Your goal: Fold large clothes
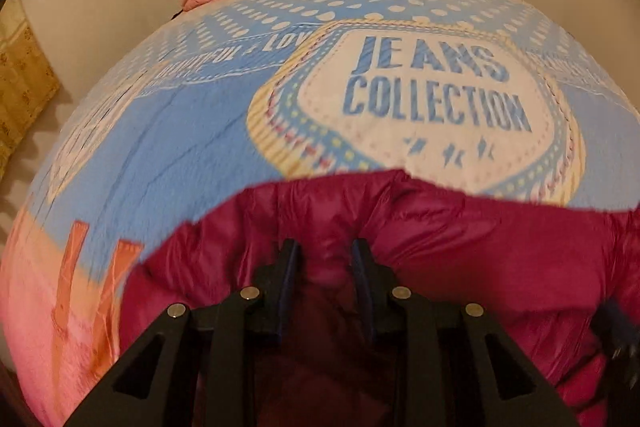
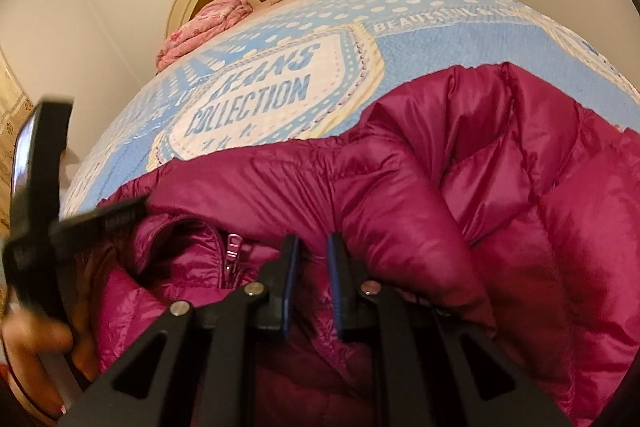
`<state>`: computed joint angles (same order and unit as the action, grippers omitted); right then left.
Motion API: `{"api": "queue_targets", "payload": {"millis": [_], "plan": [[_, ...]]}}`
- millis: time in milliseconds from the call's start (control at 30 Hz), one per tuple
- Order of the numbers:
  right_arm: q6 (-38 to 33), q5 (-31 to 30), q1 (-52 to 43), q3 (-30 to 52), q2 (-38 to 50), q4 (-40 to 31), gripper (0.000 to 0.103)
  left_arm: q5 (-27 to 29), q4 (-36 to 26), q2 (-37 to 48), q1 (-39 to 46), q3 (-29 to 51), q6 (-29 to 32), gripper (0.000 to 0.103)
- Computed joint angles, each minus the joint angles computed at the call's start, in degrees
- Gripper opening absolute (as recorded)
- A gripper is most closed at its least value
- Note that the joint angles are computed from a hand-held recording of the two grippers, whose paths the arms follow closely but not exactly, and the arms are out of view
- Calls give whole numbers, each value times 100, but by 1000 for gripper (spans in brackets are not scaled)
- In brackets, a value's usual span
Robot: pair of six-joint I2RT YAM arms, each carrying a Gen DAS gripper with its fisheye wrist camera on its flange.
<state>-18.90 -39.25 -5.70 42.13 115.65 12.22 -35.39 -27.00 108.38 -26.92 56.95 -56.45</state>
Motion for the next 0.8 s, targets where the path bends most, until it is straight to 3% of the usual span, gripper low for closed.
{"api": "queue_targets", "payload": {"millis": [133,233,333,433,467,567,800], "plan": [[-37,-325,-194,439,71,-811,15,-371,254,34,-223,-242,-284,30],[313,-555,-448,222,-408,-543,23,-501,138,132,-279,-106,-314,30],[566,285,-204,256,-718,-380,23,-570,84,172,-303,-66,-323,30],[292,1568,246,499,-460,-387,23,-546,187,111,-298,-150,-302,30],[192,1819,319,545,-290,-303,17,-541,220,94,-305,-177,-304,30],[84,1889,344,223,-22,649,18,-553,224,82,-359,-207,-360,30],[45,2048,437,144,52,982,18,-541,271,64,-347,-231,-338,30]]}}
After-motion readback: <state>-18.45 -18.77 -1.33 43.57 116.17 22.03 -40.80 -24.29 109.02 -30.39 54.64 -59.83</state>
